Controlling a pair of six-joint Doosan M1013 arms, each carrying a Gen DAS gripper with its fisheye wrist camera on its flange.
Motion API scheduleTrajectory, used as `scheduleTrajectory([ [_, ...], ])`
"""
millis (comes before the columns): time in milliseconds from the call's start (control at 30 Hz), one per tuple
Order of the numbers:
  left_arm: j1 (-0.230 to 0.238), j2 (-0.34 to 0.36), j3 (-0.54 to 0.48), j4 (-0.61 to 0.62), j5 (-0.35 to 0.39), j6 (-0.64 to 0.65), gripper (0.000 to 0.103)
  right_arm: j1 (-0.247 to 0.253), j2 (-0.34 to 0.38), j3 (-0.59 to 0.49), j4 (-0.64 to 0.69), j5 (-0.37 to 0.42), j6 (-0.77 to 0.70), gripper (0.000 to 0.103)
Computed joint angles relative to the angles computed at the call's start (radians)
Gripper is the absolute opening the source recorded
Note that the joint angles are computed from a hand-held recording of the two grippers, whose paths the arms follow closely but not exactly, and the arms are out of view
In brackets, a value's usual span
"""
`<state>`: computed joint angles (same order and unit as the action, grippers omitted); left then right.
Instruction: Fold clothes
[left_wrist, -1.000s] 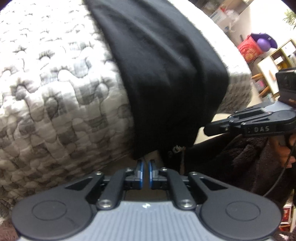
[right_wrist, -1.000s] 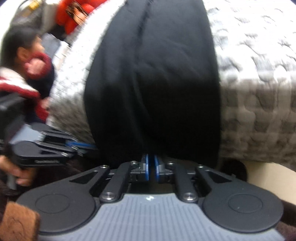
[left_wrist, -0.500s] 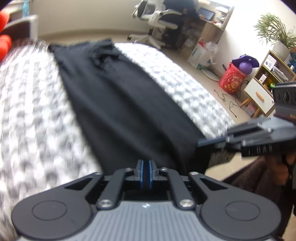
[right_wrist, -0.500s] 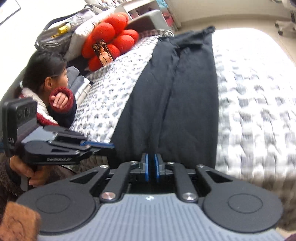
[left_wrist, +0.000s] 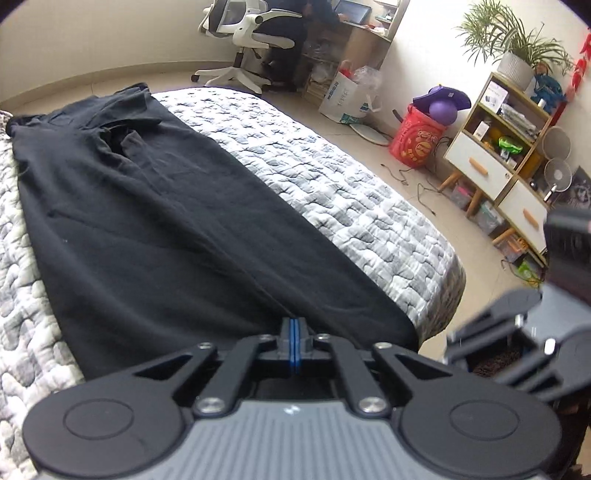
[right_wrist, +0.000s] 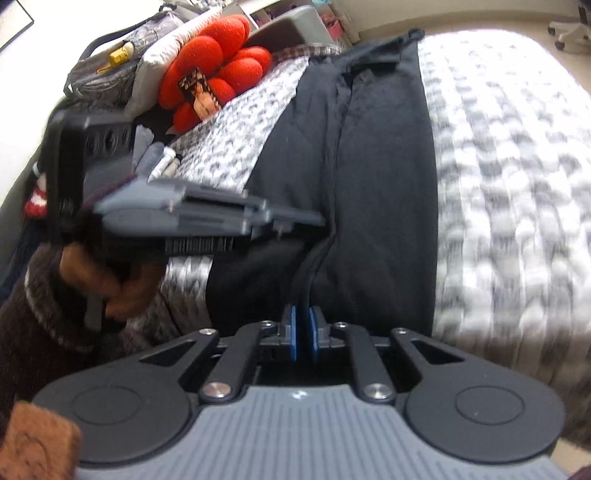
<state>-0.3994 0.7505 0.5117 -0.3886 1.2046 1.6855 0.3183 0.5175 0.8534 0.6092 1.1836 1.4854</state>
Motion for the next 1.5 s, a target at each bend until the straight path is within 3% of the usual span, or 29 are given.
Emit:
scheduleTrajectory([
  [67, 0.002, -0.003, 0.009, -0.013, -0.008, 0.006, 0.001, 0.005, -0.015, 0.035, -0.005, 0.002, 0.002, 0.016],
  [167, 0.002, -0.008, 0.022, -0.021, -0.021, 0.018, 0.001, 0.022, -0.034, 0.081, -0.039, 0.002, 0.011, 0.032],
  [400, 0.005, -0.004, 0.019, -0.029, -0.021, 0.006, 0.001, 0.016, -0.078, 0.193, 0.009, -0.048, 0.141, 0.033],
  [567, 0.005, -0.005, 0.021, -0.029, -0.023, 0.000, 0.001, -0.006, -0.146, 0.344, 0.092, -0.189, 0.320, 0.033],
  [733, 0.008, -0.006, 0.026, -0.039, -0.024, -0.012, 0.001, -0.018, -0.215, 0.534, 0.334, -0.410, 0.425, 0.035],
  [833, 0.009, -0.009, 0.032, -0.042, -0.029, -0.024, 0.001, -0.018, -0.240, 0.641, 0.588, -0.534, 0.365, 0.036],
  [1100, 0.005, -0.023, 0.060, -0.027, -0.057, -0.054, 0.001, 0.021, -0.255, 0.794, 1.152, -0.696, 0.089, 0.038],
  [1133, 0.005, -0.027, 0.069, -0.029, -0.065, -0.055, 0.001, 0.023, -0.258, 0.806, 1.230, -0.699, 0.021, 0.032],
  [1167, 0.005, -0.031, 0.077, -0.030, -0.073, -0.057, 0.002, 0.023, -0.262, 0.815, 1.299, -0.695, -0.045, 0.010],
  [1200, 0.006, -0.036, 0.088, -0.033, -0.084, -0.057, 0.002, 0.024, -0.267, 0.822, 1.346, -0.695, -0.098, 0.006],
  [1367, 0.007, -0.054, 0.121, -0.032, -0.109, -0.064, 0.002, 0.026, -0.328, 0.837, 1.259, -0.734, -0.110, 0.005],
  [1500, 0.007, -0.065, 0.131, -0.032, -0.118, -0.058, 0.002, 0.027, -0.368, 0.869, 1.275, -0.766, -0.092, 0.005],
])
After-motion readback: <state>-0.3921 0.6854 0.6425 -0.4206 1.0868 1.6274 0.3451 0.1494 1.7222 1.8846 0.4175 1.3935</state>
